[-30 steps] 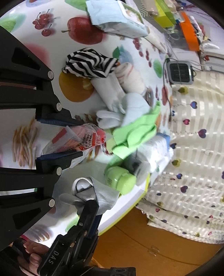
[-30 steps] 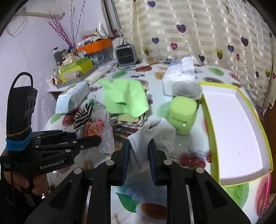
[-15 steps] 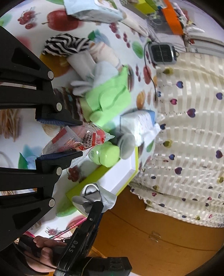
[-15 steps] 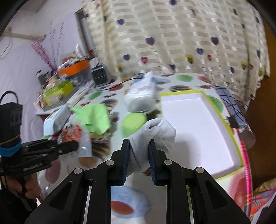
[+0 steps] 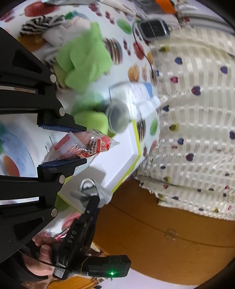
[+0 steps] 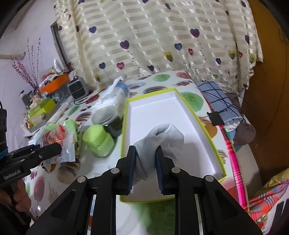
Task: Organize soft objects
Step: 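Carry both items over the white tray and open both grippers to drop them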
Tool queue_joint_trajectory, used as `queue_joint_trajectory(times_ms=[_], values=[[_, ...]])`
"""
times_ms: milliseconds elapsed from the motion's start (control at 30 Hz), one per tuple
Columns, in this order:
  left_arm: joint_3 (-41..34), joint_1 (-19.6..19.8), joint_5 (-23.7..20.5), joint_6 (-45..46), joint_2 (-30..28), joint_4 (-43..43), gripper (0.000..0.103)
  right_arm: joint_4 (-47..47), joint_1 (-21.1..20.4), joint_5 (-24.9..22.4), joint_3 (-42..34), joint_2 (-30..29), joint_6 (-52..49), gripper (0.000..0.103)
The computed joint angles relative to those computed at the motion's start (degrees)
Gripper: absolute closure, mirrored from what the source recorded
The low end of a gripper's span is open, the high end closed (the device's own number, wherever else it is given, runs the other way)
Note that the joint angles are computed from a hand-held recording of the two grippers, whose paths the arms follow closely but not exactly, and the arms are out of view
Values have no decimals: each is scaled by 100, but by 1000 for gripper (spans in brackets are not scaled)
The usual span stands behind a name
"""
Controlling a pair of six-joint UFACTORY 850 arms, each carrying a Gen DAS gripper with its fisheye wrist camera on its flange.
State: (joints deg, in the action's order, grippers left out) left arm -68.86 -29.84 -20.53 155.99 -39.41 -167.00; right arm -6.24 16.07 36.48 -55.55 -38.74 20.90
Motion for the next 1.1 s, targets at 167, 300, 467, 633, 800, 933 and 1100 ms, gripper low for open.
queue_joint_trajectory(times_ms=[167, 300, 467, 633, 800, 933, 1100], values=[[-556, -115, 286, -488, -334, 610, 78, -134, -144, -16, -63, -86, 187, 81], [-956, -154, 494, -1133, -596, 1310, 78, -328, -238, -58, -140, -170, 383, 80], [-1408, -207, 702, -1940, -899, 2185, 78, -298, -300, -205, -205, -231, 371, 76], [-1830, -256, 867, -2943, -1187, 3244, 78, -38, -317, 23, -23, -154, 38, 49], [-2108, -277, 959, -3676, -1370, 4070, 78, 49, -346, 169, 138, -32, -70, 49], [-2233, -285, 1015, -4061, -1454, 4511, 67, 172, -366, 192, 194, 20, -127, 49], [-2124, -317, 1044, -3000, -1370, 3494, 59, 199, -365, 199, 231, 47, -142, 49]])
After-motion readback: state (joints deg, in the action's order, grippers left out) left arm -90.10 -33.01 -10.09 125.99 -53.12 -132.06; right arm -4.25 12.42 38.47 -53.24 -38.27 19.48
